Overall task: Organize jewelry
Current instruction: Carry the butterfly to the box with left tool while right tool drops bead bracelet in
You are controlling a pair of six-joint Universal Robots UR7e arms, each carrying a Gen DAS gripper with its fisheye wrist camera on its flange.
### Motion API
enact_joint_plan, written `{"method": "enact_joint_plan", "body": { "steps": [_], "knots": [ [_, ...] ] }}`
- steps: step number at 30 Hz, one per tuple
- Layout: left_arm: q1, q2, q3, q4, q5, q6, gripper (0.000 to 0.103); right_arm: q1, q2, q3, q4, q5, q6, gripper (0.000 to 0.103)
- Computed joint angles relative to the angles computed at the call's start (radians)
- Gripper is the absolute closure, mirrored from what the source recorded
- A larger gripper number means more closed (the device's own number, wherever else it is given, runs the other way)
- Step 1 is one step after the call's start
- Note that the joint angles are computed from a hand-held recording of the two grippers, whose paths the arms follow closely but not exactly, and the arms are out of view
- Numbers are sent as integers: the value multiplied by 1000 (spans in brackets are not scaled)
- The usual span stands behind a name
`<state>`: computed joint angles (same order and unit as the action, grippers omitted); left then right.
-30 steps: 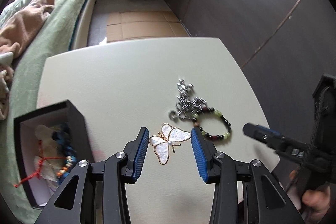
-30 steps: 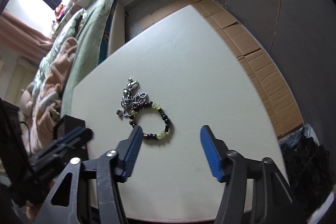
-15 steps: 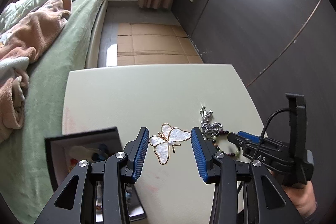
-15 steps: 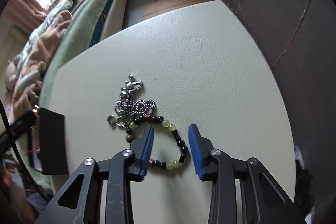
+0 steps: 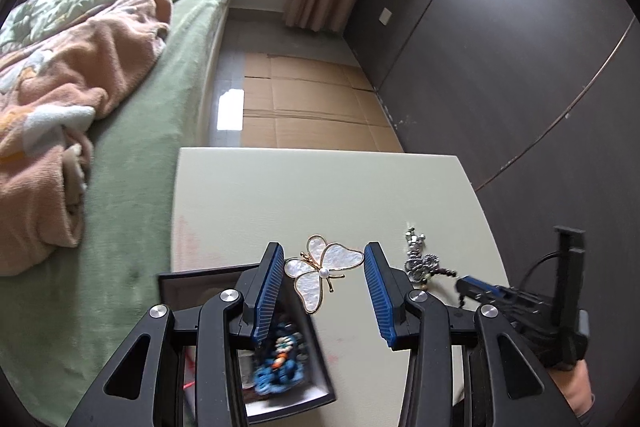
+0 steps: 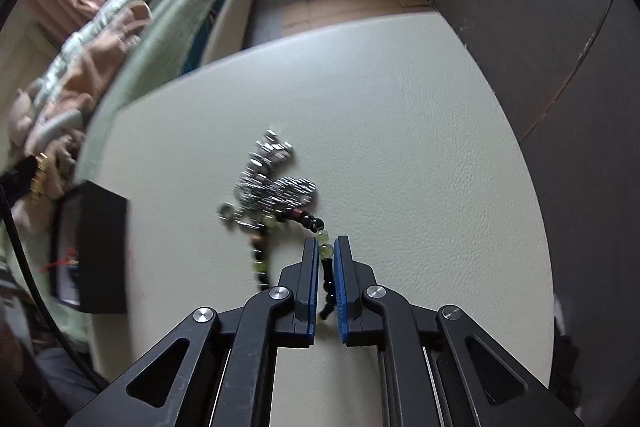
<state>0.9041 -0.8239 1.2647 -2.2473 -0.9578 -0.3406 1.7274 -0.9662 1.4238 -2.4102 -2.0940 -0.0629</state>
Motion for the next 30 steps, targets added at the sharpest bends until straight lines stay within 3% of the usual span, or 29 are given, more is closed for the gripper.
{"method": "enact_joint_plan", "body": {
  "steps": [6, 12, 13, 15, 17, 24, 30],
  "knots": [
    [3, -43, 34, 22, 30, -16, 60, 18, -61, 80, -109, 130, -30, 94],
    [11, -66, 53, 73, 40, -60, 58, 50, -64, 109, -178, 183, -41, 94],
    [14, -70, 53, 89, 31, -75, 56, 56, -56, 108, -187, 190, -35, 94],
    [15, -83, 67, 89, 34, -92, 40, 65, -51, 109, -198, 214, -31, 94],
    [11, -103, 89, 69, 44, -100, 35, 73, -52, 116, -206, 240, -31, 94],
    [4, -179, 172, 7, 62, -111, 34, 105, -25, 118, -248, 373, -49, 94],
    [10, -243, 245, -25, 75, -164, 33, 134, 14, 105, -268, 438, -56, 94]
  ]
}}
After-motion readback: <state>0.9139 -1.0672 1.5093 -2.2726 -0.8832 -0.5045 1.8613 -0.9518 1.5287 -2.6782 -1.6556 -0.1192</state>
